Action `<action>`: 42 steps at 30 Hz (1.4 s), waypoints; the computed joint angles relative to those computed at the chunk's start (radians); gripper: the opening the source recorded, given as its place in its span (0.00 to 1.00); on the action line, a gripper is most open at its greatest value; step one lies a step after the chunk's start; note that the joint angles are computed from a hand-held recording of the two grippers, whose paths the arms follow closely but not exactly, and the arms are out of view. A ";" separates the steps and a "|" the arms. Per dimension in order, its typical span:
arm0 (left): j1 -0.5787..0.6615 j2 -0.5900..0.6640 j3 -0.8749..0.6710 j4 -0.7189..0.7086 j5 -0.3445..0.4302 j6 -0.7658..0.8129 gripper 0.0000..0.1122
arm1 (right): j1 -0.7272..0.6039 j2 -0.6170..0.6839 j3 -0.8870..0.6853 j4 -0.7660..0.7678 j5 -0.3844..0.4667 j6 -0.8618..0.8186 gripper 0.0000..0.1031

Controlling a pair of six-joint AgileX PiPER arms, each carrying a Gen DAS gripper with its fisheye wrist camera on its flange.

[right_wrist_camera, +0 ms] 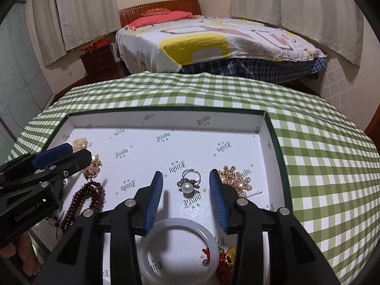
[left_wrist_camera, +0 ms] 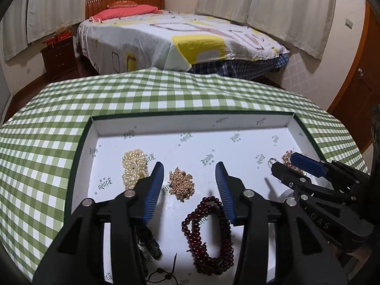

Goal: Organize jewelry
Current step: 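Carry ring and gold chain brooch into the box and open both tools, then withdraw both tools toward the red pendant and rhinestone brooch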

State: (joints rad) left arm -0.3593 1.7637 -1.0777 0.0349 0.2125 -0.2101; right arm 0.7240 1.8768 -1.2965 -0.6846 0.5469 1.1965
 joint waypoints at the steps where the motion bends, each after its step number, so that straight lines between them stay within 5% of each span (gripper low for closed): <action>1: -0.002 -0.007 0.004 0.020 -0.003 -0.019 0.44 | 0.002 -0.004 0.001 -0.010 0.002 0.008 0.42; 7: -0.016 -0.061 0.043 0.202 -0.034 -0.191 0.47 | 0.021 -0.029 0.005 -0.066 0.014 0.053 0.42; 21: -0.016 -0.180 0.128 0.370 -0.063 -0.366 0.58 | 0.062 -0.119 0.060 -0.181 0.056 0.170 0.46; 33: -0.079 -0.425 0.324 0.993 -0.080 -1.043 0.63 | 0.203 -0.283 0.210 -0.361 0.175 0.415 0.54; 42: -0.177 -0.588 0.473 1.190 -0.015 -1.301 0.63 | 0.338 -0.387 0.374 -0.400 0.287 0.596 0.55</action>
